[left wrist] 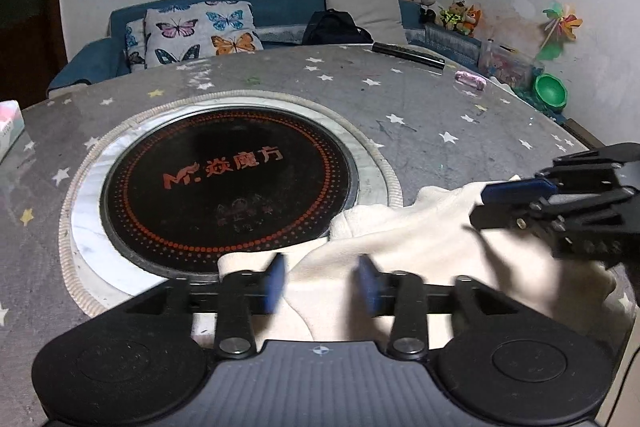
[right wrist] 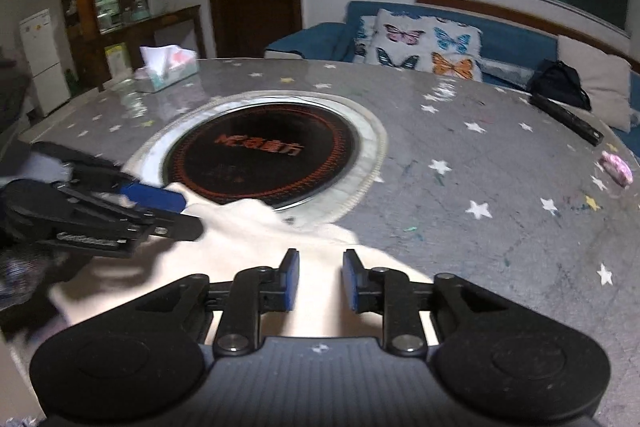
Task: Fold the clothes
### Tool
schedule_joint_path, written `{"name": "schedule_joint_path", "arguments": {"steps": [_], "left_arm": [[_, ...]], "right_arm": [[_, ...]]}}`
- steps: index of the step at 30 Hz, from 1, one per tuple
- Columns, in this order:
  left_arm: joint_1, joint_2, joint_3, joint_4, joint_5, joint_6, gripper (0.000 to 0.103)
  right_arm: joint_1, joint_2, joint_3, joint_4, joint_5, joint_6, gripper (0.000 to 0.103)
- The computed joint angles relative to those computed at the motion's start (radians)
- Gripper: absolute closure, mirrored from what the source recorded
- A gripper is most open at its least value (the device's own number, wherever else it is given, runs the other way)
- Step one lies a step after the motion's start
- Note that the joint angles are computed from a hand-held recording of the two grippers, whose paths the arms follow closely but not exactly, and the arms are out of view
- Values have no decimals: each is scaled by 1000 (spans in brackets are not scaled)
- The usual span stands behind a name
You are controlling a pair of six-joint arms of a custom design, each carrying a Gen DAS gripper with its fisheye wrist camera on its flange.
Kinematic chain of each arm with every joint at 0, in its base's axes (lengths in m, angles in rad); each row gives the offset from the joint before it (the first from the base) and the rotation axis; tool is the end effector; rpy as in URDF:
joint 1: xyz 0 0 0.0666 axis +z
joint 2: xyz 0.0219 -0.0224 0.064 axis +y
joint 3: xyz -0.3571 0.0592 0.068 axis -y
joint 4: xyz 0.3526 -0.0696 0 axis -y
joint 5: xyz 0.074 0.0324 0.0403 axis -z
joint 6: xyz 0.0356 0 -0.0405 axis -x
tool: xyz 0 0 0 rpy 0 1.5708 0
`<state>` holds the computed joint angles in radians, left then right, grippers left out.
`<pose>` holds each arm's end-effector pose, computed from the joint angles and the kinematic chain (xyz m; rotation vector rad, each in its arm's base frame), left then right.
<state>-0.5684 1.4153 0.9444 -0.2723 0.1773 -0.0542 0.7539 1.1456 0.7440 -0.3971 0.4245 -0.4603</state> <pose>0.3572 -0.2361 0.2600 0.8049 2.2029 -0.4631 0.2547 0.2185 0.2697 -0.1357 2.2812 0.1249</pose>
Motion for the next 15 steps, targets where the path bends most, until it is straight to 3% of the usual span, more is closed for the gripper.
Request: {"name": "schedule_joint_path", "arguments": {"steps": [3,5,10,15], "left_arm": [[-2,-17,-9,2,-13,-2,44],[0,-31,-17,7,-31,-2,32],[33,-81,-50,39,-62,15,10],[83,-123,-76,50,-77,59,1]], "right_arm": [[44,-9,7,-8,-1,18,74],[73,-9,17,-14,-1,24,69],[150,7,41,-22,-11,64,62],[218,61,87,-22,-22,142,54]]}}
